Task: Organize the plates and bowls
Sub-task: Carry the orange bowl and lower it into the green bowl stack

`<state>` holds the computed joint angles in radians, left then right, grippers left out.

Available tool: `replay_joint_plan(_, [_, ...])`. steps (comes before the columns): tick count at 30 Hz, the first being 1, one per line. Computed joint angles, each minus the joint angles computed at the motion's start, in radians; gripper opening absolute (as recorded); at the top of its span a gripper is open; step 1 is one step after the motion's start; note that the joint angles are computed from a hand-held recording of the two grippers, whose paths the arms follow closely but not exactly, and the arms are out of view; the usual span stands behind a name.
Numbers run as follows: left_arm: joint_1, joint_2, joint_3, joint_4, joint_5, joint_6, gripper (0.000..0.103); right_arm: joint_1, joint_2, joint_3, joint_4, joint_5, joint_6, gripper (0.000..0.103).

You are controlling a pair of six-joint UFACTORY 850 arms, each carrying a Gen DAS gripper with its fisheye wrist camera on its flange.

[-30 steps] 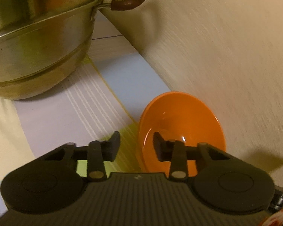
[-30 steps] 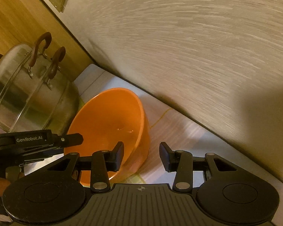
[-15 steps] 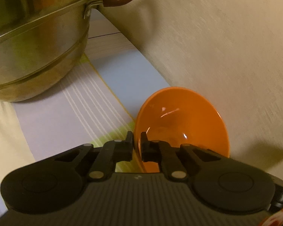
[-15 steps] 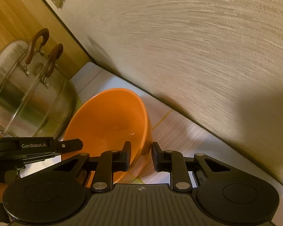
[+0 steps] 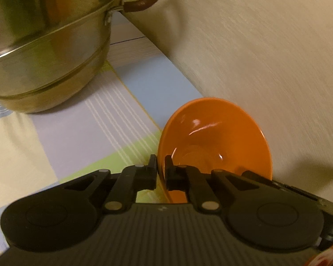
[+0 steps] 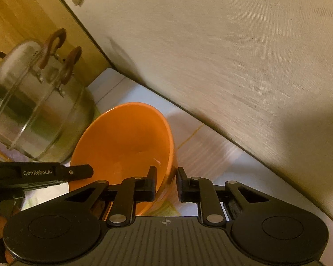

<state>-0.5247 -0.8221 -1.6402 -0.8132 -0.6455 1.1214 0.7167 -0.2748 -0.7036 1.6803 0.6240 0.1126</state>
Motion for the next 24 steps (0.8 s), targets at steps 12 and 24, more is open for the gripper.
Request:
replay_joint_plan(12, [0.075, 0.218, 0.208, -0.017, 0.011, 0.022, 0.005, 0.103, 0.103, -0.057, 0.175, 0.066, -0.225, 0.018])
replay_joint_plan(24, [0.196, 0.486, 0.454, -0.049, 0.012, 0.089, 0.005, 0.277, 0.138, -0.135, 0.257, 0.169, -0.309, 0.018])
